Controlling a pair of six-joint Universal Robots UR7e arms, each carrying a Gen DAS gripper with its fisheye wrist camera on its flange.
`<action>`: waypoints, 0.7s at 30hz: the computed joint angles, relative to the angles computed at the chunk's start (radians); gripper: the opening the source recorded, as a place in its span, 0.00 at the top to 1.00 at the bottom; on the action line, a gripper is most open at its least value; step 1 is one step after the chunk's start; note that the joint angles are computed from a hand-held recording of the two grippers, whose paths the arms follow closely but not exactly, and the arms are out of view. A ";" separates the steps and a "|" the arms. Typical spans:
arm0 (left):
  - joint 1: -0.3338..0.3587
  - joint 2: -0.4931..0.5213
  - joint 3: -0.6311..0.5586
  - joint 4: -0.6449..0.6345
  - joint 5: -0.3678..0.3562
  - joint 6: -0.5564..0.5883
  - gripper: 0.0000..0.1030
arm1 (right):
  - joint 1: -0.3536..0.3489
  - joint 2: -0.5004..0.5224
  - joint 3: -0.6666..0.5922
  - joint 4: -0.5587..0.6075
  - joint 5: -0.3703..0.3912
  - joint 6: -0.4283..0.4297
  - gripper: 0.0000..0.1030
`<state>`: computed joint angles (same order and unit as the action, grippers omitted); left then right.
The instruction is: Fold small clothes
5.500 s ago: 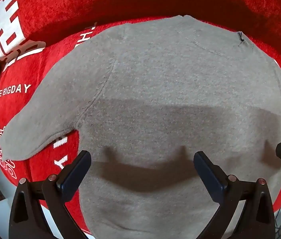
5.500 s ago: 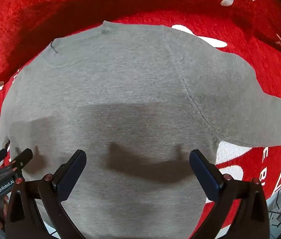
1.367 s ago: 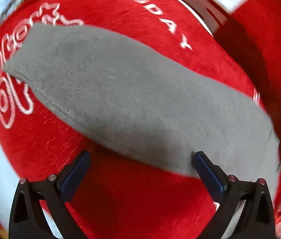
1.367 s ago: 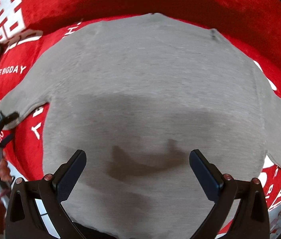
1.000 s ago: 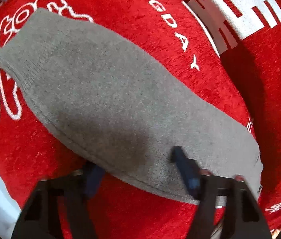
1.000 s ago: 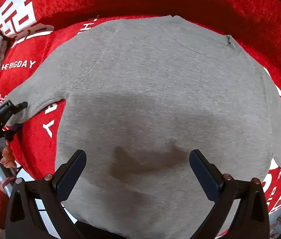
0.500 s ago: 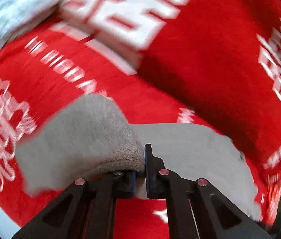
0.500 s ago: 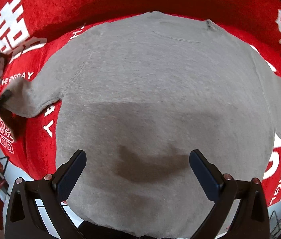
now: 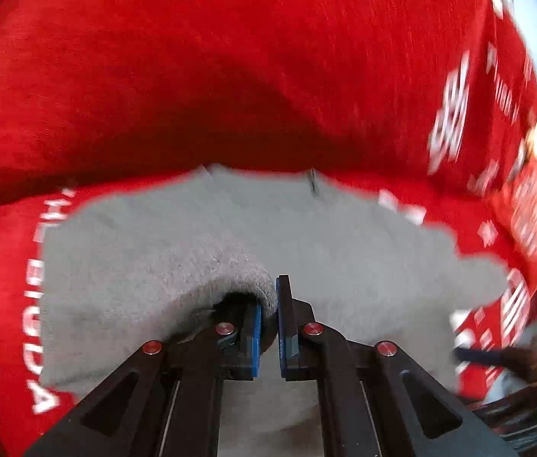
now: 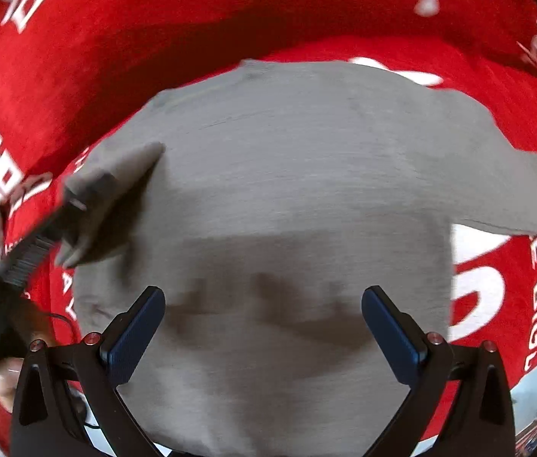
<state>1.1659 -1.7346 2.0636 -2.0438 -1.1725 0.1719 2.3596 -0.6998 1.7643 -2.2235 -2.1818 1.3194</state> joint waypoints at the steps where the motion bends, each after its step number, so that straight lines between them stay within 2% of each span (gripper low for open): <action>1: -0.015 0.008 0.029 0.004 0.028 0.000 0.92 | -0.002 -0.010 0.015 0.010 -0.001 0.013 0.00; 5: -0.030 0.007 0.088 0.048 0.119 -0.024 0.92 | -0.019 -0.052 0.067 0.030 0.002 0.030 0.00; 6: -0.032 -0.009 0.098 0.037 0.120 -0.019 0.84 | -0.020 -0.057 0.070 0.035 0.000 0.027 0.00; 8: -0.047 -0.028 0.091 0.075 0.139 -0.024 0.47 | -0.020 -0.041 0.045 0.053 -0.002 0.014 0.00; 9: -0.060 -0.043 0.092 0.090 0.156 -0.032 0.15 | -0.016 -0.042 0.048 0.054 -0.006 0.005 0.00; 10: -0.072 -0.071 0.094 0.094 0.174 -0.035 0.08 | -0.004 -0.041 0.060 0.049 -0.012 0.000 0.00; 13: -0.095 -0.145 0.049 0.173 0.193 -0.041 0.08 | 0.009 -0.001 0.002 0.050 -0.042 -0.100 0.00; 15: -0.082 -0.174 0.008 0.213 0.256 -0.061 0.08 | 0.018 0.050 -0.058 0.022 -0.060 -0.215 0.00; 19: 0.011 -0.159 -0.064 0.243 0.394 -0.129 0.08 | 0.037 0.209 -0.250 0.034 -0.085 -0.466 0.00; 21: 0.076 -0.130 -0.114 0.286 0.425 -0.175 0.08 | 0.047 0.309 -0.377 0.097 -0.126 -0.608 0.00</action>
<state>1.2421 -1.8642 1.9492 -1.7577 -0.7474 -0.0030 2.4066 -0.3907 1.3870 -2.1264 -2.3075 0.7111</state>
